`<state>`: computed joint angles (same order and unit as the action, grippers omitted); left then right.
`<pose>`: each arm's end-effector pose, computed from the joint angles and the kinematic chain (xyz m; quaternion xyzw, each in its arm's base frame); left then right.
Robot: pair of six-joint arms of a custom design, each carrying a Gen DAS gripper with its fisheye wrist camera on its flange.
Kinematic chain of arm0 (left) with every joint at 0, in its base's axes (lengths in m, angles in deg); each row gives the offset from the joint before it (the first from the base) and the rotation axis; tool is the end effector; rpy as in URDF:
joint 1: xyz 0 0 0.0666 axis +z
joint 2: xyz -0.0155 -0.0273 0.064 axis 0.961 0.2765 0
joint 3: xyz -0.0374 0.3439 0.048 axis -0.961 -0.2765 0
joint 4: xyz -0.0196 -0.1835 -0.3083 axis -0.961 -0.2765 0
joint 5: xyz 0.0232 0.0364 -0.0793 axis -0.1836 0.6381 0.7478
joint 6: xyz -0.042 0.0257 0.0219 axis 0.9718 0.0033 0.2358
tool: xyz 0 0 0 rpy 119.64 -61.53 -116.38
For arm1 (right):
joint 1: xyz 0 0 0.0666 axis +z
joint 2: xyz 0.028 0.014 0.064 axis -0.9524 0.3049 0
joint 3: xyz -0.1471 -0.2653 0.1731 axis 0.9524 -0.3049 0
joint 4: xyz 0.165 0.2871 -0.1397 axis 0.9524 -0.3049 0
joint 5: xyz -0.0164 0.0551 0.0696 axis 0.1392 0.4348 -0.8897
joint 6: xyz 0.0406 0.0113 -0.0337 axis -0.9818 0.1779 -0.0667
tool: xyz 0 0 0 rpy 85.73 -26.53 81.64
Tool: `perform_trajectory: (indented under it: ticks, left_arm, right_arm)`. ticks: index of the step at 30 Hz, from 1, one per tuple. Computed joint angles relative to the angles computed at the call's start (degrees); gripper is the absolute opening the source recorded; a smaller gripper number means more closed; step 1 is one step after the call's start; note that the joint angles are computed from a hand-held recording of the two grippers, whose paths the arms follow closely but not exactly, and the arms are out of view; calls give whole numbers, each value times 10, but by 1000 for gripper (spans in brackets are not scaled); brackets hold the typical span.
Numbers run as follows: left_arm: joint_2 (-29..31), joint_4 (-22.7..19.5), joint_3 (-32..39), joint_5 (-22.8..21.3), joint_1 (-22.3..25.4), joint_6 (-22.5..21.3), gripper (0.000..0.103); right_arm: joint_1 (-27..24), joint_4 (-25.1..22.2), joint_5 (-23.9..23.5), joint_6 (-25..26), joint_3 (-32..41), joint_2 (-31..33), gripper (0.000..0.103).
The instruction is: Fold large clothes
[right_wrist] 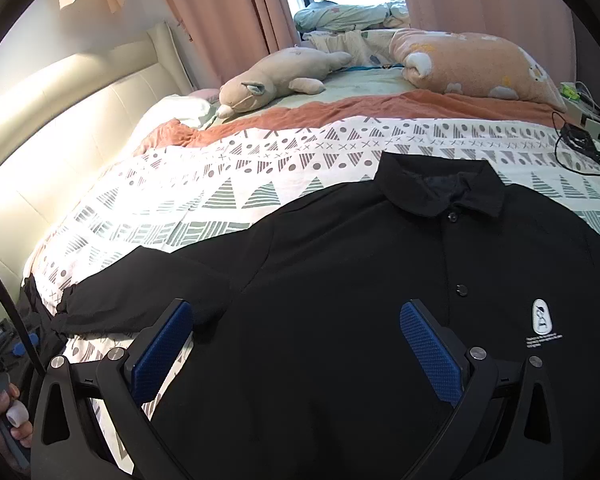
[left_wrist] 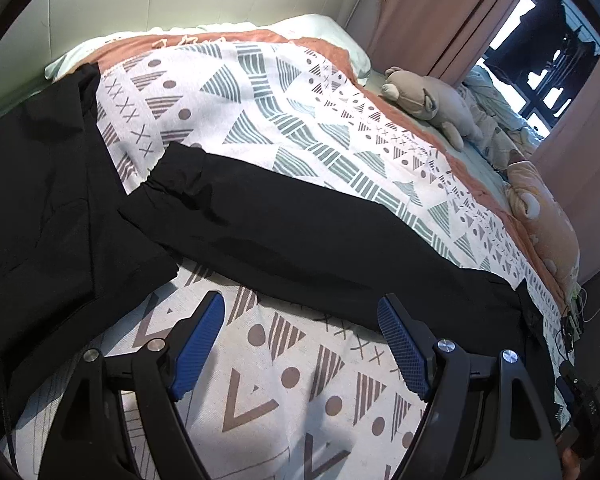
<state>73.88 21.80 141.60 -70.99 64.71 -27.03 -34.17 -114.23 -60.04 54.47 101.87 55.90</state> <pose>0.3904 -0.0629 0.4300 -0.2370 0.9057 -0.1270 0.3277 0.3266 0.2388 0.5390 0.0550 0.8959 0.1060 0.4279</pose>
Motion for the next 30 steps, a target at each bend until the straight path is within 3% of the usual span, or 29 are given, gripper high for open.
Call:
perform_trajectory:
  ticks: [7, 10, 13, 14, 17, 21, 24, 25, 30]
  left_arm:
    - [64, 2, 10, 31, 33, 32, 78]
    - [88, -1, 16, 41, 47, 42, 52]
    - [93, -6, 23, 14, 46, 42, 15]
    - [91, -2, 25, 13, 45, 38, 13]
    - [76, 1, 34, -7, 35, 10, 10]
    - [65, 1, 60, -15, 26, -18, 6]
    - [60, 3, 84, -12, 16, -34, 6]
    - [58, 3, 94, -12, 13, -39, 5]
    - [68, -2, 159, -4, -12, -61, 5]
  right_arm:
    - [-24, 14, -45, 0, 11, 34, 103]
    - [-30, 21, -55, 7, 9, 37, 103]
    - [-41, 28, -78, 8, 7, 46, 84]
    - [-44, 27, -88, 7, 7, 50, 75]
    - [-51, 32, -101, 1, 7, 63, 57]
    - [-56, 45, -141, 1, 8, 80, 55]
    - [-67, 71, -217, -27, 5, 95, 55]
    - [-68, 72, -222, -28, 8, 100, 55]
    - [-64, -20, -159, -2, 95, 175, 52]
